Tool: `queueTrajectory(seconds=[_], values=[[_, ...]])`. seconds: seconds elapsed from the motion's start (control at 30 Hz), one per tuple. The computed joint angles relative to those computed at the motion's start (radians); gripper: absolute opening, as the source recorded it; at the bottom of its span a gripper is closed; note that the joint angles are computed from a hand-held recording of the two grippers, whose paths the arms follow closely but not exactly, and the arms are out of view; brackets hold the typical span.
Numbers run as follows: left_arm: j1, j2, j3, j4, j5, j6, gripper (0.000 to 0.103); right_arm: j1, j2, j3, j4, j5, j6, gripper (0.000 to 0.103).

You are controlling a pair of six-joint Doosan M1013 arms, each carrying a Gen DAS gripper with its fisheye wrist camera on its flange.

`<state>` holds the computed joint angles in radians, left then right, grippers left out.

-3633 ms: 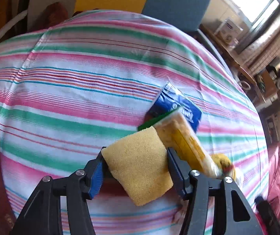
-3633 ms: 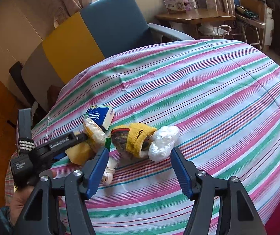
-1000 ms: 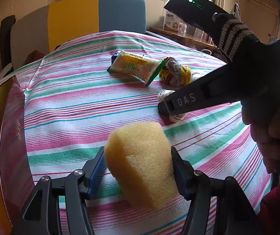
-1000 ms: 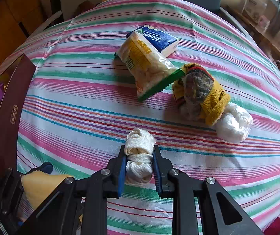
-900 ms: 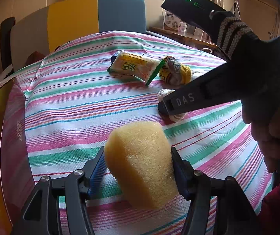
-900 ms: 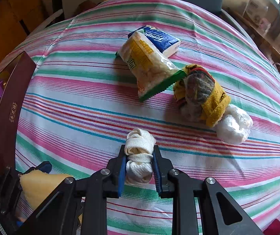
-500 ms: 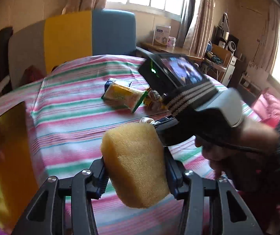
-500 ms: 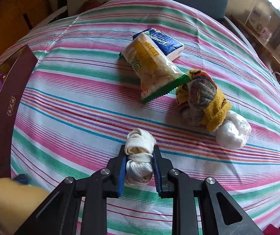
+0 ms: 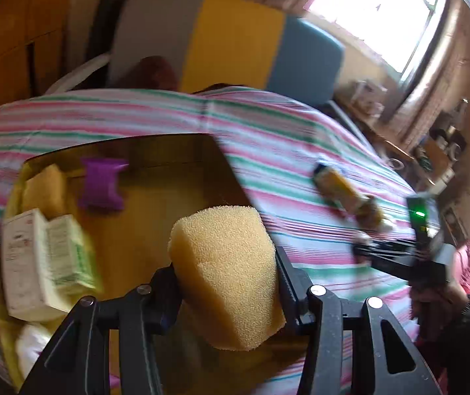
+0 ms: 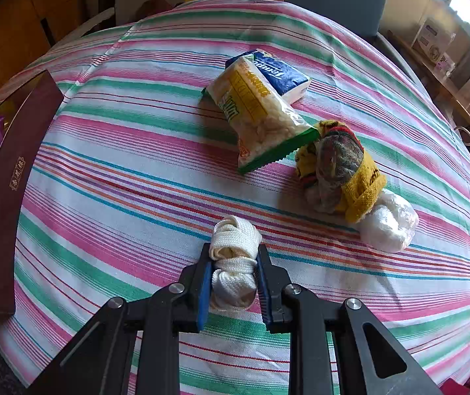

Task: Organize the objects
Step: 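Carry the sponge over the gold tray with the left gripper while the right gripper holds the rope bundle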

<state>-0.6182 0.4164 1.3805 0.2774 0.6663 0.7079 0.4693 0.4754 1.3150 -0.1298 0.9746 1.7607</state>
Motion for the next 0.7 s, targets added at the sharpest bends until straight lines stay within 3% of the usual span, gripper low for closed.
queueTrajectory(seconds=[0.37, 0.7], values=[[0.073, 0.057, -0.047, -0.051, 0.134, -0.075, 0.050, 0.004, 0.001, -0.001, -0.013, 0.003, -0.002, 0.025], [0.091, 0.112, -0.111, 0.000, 0.249, -0.048, 0.055, 0.006, 0.001, 0.000, -0.023, 0.002, -0.001, 0.025]])
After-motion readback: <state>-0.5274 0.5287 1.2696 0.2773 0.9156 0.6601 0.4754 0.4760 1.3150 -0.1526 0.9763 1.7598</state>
